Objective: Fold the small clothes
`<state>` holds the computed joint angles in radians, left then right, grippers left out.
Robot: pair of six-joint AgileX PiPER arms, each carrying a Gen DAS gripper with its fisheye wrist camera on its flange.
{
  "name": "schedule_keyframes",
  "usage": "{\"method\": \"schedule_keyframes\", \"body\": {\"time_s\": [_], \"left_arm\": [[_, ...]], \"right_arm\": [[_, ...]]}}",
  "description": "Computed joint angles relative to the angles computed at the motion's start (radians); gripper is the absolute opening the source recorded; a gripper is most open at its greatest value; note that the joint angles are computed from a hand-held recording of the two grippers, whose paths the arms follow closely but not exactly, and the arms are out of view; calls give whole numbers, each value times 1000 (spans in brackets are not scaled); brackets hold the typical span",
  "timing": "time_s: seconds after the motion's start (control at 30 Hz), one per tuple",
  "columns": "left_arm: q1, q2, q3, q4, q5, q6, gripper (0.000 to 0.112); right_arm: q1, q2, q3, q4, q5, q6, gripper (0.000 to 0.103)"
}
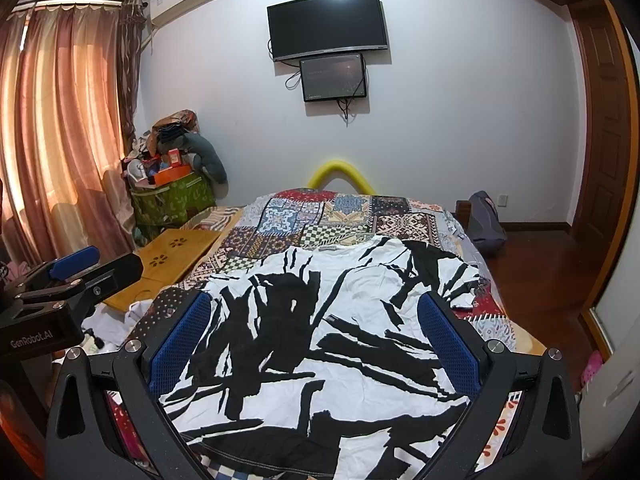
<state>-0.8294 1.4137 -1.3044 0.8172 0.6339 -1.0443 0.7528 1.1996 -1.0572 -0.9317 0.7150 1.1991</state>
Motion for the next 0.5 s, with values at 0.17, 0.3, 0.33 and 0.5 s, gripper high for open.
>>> {"method": "schedule_keyframes", "body": {"time_s": [0.17,0.3,0.33,0.5], "left_arm": [[-5,6,7,14,-9,-11,103],[-5,4,10,15,-10,-11,103],[-7,5,8,15,-9,-13,103],[-8,6,7,18,-8,-16,103]], "right_arm": [[1,-1,-2,4,4,-3,103],[2,-3,-4,6,5,-6,103],[1,-3,-5,8,6,-8,103],[-7,1,6,-1,-9,3,103]]}}
